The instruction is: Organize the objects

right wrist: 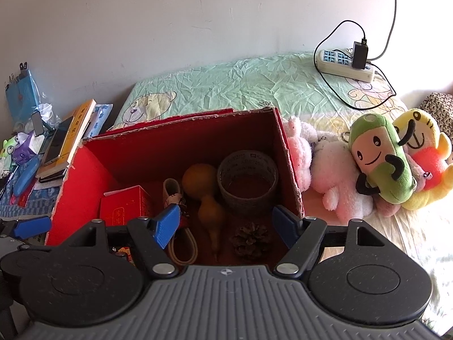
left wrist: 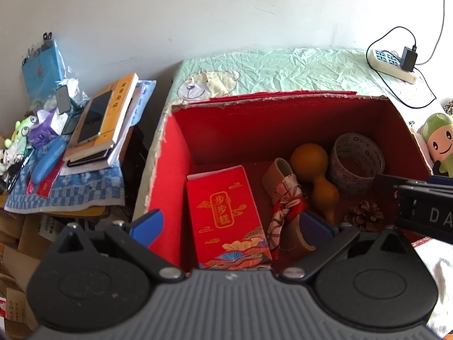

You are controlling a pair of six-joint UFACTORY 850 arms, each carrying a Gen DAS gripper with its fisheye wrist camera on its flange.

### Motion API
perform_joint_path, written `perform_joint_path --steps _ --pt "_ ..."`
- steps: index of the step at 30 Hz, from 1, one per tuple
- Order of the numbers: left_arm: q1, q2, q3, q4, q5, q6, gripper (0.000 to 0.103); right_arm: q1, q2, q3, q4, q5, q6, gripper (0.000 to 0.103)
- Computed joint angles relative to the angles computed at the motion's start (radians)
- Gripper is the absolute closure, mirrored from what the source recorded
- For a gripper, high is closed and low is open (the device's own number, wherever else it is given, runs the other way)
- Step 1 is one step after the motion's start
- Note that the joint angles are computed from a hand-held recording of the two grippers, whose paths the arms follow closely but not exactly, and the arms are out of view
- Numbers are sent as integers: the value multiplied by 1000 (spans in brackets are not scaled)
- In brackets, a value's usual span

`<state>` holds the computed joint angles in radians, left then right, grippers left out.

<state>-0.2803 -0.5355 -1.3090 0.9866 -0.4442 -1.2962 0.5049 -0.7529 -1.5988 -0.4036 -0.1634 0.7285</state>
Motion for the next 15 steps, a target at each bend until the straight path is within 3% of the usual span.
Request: perform_joint_path --steps 7,15 --pt "2 -21 -22 -30 -8 18 1 -13 -6 -5 238 12 -254 28" --pt "7 -23 -22 -19 -5 8 1 -15 -15 -18 293 11 -314 29"
